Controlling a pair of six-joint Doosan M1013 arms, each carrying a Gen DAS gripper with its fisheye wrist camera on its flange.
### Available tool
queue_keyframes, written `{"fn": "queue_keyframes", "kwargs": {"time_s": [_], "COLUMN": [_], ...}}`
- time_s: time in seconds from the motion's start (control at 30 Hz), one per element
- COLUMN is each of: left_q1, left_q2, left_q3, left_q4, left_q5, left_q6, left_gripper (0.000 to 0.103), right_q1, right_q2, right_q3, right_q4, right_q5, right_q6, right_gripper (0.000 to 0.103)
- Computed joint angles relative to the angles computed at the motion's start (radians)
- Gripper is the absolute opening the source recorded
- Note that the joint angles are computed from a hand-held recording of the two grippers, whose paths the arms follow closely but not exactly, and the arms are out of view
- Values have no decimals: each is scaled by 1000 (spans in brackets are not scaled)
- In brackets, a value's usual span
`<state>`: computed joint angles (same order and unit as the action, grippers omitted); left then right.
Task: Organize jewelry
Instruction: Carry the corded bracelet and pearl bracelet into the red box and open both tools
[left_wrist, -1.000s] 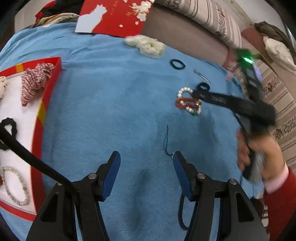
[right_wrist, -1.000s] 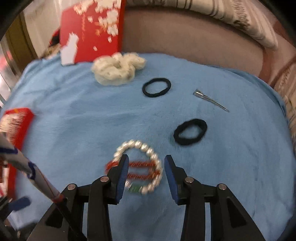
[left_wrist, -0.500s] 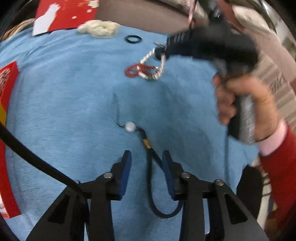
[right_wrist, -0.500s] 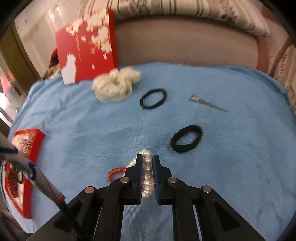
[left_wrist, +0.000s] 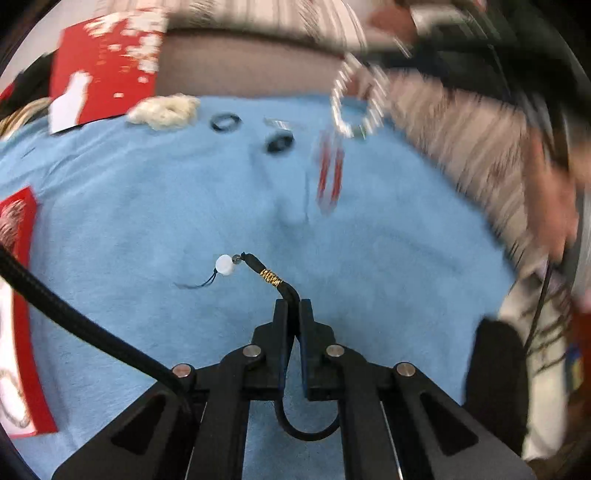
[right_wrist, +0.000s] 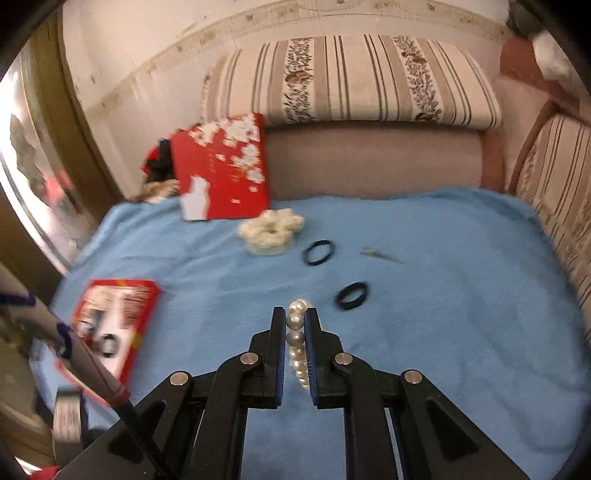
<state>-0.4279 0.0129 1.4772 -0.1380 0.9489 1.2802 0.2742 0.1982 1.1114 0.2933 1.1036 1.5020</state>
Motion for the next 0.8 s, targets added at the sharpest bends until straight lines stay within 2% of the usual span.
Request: {"fn": "queue_keyframes", "kwargs": {"time_s": [0.13, 0.3, 0.43, 0.63, 0.8], "left_q1": [48, 111, 161, 244, 327], "left_q2": [-26, -71, -101, -146, -169], "left_q3": [12, 42, 65, 104, 131], "left_q4": [24, 15, 80, 226, 361], "left_q5": [-60, -115, -143, -103, 3], "left_q6": [-84, -149, -231, -432, -622], "left_gripper": [5, 5, 5, 5, 5], "right_q1": [30, 85, 133, 201, 260], "right_q2": [-11, -34, -17, 40, 99], "right_q3": [32, 67, 41, -27, -89], "right_q4": [16, 19, 15, 42, 76], "right_q5": [81, 76, 76, 84, 97], "right_q6": [-19, -66, -83, -102, -104], "right_gripper": [11, 11, 11, 11, 11]}}
